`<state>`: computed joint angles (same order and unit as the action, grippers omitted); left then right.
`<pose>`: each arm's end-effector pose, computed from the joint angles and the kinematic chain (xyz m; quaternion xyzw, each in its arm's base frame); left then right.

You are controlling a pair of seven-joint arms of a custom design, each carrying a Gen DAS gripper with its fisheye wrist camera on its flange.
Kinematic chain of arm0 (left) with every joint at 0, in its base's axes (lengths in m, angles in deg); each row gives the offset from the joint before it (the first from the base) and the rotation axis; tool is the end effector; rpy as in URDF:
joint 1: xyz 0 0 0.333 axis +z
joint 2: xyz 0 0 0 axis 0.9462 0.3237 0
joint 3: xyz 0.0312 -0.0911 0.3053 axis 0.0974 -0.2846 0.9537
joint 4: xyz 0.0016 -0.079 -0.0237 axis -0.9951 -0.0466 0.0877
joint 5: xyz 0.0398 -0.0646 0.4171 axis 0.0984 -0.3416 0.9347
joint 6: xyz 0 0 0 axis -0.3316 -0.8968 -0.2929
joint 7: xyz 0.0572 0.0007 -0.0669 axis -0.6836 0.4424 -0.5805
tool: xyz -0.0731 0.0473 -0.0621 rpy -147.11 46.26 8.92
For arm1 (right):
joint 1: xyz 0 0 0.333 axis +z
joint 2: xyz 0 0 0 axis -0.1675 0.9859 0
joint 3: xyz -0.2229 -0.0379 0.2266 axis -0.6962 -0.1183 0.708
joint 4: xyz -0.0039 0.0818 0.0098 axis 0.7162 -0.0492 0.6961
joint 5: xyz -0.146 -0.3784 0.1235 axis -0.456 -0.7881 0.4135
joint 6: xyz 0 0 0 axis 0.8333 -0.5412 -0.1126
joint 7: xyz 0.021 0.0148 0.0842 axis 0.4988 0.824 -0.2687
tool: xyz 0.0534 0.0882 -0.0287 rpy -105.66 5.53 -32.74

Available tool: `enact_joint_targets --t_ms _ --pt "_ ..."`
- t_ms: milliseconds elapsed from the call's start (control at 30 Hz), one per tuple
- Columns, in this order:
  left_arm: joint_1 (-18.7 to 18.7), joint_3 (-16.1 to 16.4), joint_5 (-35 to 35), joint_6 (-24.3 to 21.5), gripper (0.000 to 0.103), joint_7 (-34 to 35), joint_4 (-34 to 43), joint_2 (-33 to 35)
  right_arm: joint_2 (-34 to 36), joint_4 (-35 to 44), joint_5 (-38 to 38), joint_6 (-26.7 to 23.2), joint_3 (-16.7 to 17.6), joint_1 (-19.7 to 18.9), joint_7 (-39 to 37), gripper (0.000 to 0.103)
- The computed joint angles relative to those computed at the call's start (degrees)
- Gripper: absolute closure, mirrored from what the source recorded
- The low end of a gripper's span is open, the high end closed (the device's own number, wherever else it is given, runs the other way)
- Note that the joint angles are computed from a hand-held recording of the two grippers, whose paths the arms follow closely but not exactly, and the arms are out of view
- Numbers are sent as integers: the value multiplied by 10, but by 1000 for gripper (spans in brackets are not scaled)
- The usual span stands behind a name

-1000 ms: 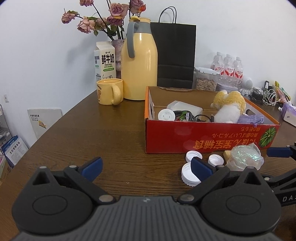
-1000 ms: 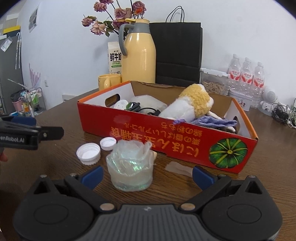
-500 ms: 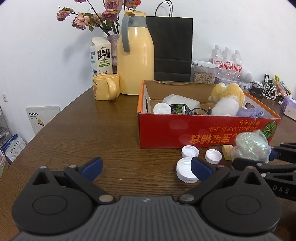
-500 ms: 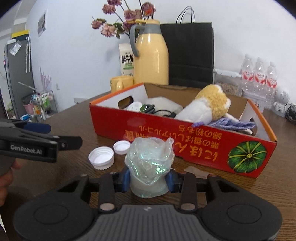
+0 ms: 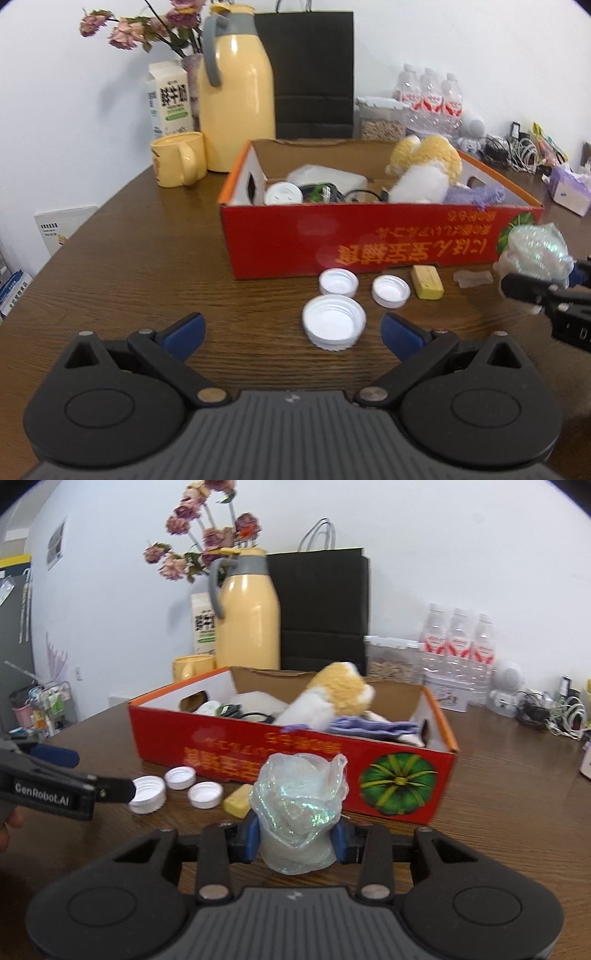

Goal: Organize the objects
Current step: 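Grasp the clear plastic-wrapped cup with the right tool while the left tool grasps a large white cap, then carry the plastic cup and white cap into the cardboard box and open both tools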

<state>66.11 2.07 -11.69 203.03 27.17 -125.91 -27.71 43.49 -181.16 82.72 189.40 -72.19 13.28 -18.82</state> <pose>0.5048 -0.2347 0.4882 -0.6234 0.6395 -0.3092 0.3267 0.5025 0.2432 0.4466 -0.7073 0.4806 -0.2880 0.4312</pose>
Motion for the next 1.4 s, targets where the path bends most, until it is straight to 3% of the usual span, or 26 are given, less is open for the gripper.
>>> enact_joint_targets --t_ms 167,367,567,667,700,1100,1233,1400 --pt "-12 4 -37 -6 0 33 12 19 -7 -16 -61 11 -15 -3 62 67" --pt "-22 8 -58 -19 3 47 25 36 -7 -19 -77 17 -13 -7 73 67" --pt "-28 12 -60 -19 23 44 39 51 -7 -19 -79 15 -11 -9 72 67" --pt "-28 15 -39 -9 44 26 43 55 -8 -19 -76 14 -10 -9 70 67" --pt "-27 15 -28 -4 61 17 43 55 -8 -19 -76 14 -10 -9 69 67" --pt "-17 15 -1 31 62 -22 25 30 -11 -24 -72 22 -7 -6 58 67" --pt "-3 8 31 49 62 -46 25 16 -27 -38 -162 27 -31 1 125 67" --pt "13 0 84 65 62 -86 53 19 -37 -28 -181 45 -30 -7 125 67"
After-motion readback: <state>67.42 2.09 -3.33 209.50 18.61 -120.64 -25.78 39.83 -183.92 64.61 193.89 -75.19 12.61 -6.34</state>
